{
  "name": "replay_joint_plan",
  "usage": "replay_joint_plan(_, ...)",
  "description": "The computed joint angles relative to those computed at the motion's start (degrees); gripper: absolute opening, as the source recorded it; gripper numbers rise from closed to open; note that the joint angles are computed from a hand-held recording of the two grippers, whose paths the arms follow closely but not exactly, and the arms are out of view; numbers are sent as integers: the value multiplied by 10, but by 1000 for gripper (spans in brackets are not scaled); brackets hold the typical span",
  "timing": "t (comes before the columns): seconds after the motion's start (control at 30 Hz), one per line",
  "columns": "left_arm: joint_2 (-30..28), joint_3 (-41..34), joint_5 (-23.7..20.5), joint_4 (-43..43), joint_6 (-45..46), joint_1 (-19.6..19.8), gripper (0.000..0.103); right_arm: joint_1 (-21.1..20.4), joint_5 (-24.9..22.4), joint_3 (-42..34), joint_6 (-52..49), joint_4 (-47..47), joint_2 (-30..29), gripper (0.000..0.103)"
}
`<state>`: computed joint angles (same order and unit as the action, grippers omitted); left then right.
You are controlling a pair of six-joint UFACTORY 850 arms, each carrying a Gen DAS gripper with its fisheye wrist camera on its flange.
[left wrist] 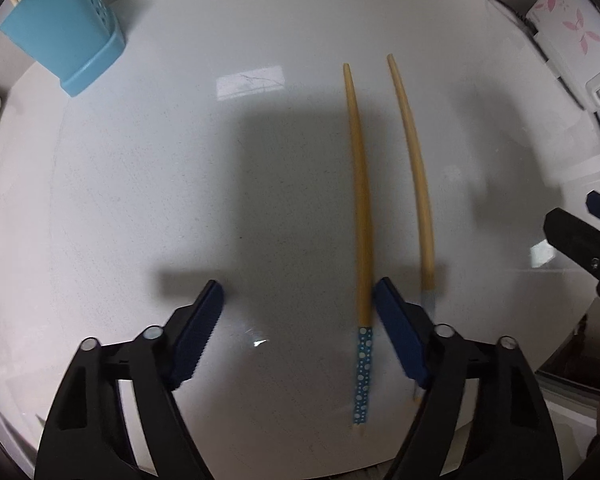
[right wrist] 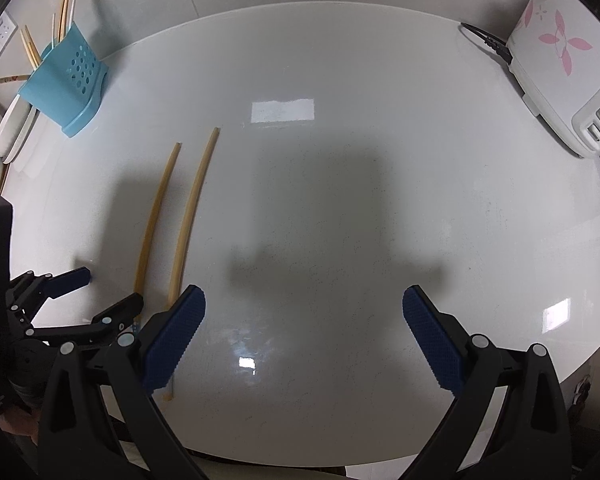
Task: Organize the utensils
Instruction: 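Close the left tool on a blue-patterned chopstick while the right tool grasps the other, then lift both chopsticks and carry them above the blue holder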
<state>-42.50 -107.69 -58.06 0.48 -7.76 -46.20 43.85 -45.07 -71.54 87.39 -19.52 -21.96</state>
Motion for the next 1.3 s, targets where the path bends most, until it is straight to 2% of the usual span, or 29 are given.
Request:
replay_joint_plan(0.07,-1,-3,-5,7,-5,-2,58,1,-1,-9,-8,2,-6,95)
replay_joint_plan(0.13,-4,-12,-16,9,-6,-3,22,2,-3,-18,-14,4,-12,95)
replay_joint_plan(0.17,-6,-17,-23,8,-7,-2,12,2,-3,-24,-19,7,-16,95)
replay_joint_plan(0.2,-9,-20,-28,4,-5,0,7,2,-3,-31,-26,9,-21,95)
replay_joint_plan(0.4,8,7,-1,-6,-19,11,7,2,-18,-88,-85,43,-65,93)
replay_joint_plan(0.6,25,22,17,-15,-6,31,7,-6,-53,-167,-158,114,-126,72)
replay_joint_plan(0.77,33,29,23,-20,25,44,7,-15,-91,-220,-174,161,-168,46)
replay_joint_plan(1.1,55,54,42,-45,66,64,7,-24,-120,-266,-175,199,-203,22)
replay_joint_plan(1.23,63,59,43,-49,70,68,7,-26,-116,-266,-175,216,-208,7)
replay_joint_plan(1.3,67,63,44,-48,68,66,7,-24,-118,-270,-176,215,-211,7)
